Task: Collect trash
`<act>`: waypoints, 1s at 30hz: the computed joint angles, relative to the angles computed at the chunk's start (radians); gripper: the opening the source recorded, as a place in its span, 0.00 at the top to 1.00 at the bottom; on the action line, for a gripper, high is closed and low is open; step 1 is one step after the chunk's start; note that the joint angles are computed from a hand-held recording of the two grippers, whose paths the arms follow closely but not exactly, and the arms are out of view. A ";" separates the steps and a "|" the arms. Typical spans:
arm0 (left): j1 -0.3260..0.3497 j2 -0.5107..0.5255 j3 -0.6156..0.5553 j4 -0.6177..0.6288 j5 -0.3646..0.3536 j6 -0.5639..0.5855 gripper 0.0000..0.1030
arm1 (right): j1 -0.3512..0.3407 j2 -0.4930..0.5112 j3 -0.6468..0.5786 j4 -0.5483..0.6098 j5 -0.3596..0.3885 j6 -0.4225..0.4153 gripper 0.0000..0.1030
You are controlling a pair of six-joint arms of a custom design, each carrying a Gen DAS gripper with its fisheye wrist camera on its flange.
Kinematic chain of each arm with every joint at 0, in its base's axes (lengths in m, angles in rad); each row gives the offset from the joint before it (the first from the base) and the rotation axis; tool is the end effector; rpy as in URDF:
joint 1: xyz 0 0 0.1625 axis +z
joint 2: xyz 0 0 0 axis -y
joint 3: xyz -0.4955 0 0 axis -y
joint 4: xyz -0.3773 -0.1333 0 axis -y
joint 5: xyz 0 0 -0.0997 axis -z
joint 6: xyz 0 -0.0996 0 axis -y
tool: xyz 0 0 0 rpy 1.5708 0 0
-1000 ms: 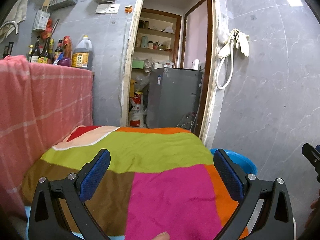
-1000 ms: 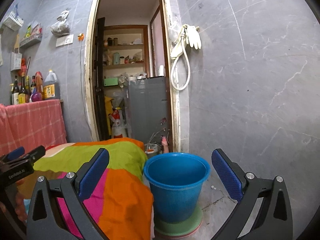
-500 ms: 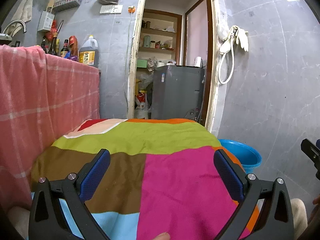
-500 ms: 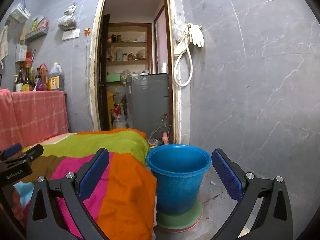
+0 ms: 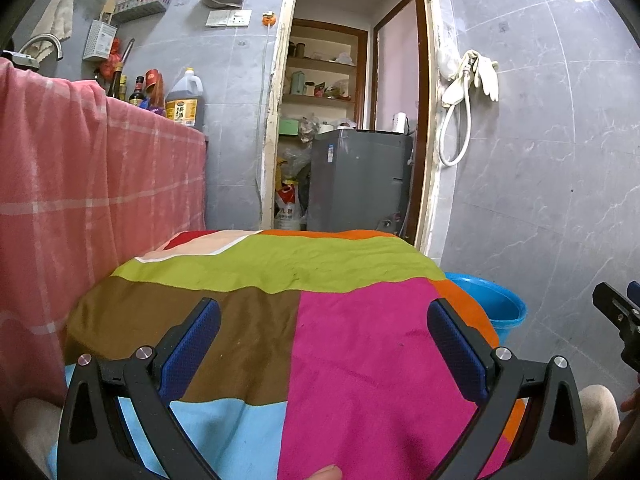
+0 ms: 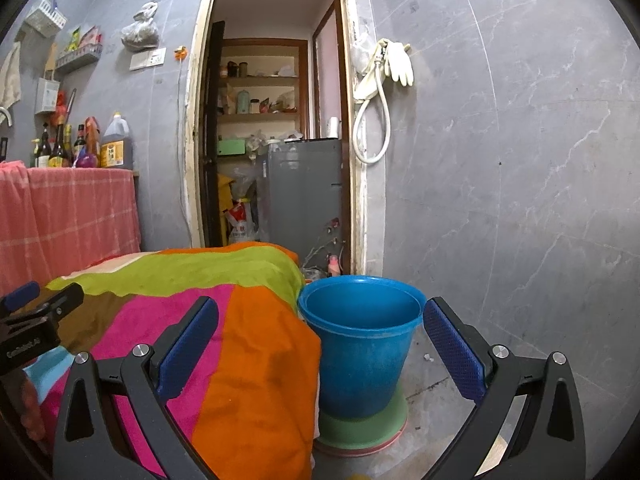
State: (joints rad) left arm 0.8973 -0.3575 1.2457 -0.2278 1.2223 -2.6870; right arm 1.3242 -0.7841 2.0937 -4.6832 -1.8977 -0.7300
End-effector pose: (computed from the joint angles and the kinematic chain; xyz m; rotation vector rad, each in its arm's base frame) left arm -0.3152 -0.6632 -0.0930 1.2023 2.3202 -1.3168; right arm -0.0280 -0.5262 0.2666 0.0559 -1.5438 1.5709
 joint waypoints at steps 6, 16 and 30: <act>0.005 0.005 -0.001 0.008 -0.005 0.010 0.02 | -0.004 0.005 -0.005 0.001 -0.006 -0.002 0.00; 0.012 0.004 0.013 -0.012 0.006 0.026 0.02 | -0.011 0.009 -0.003 -0.008 -0.002 -0.007 0.00; 0.013 0.002 0.020 -0.017 0.006 0.026 0.02 | -0.009 0.011 -0.005 -0.010 -0.006 -0.008 0.00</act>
State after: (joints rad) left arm 0.9100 -0.3553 1.2661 -0.2444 1.2284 -2.6608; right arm 1.3152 -0.7732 2.0890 -4.6933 -1.9032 -0.7380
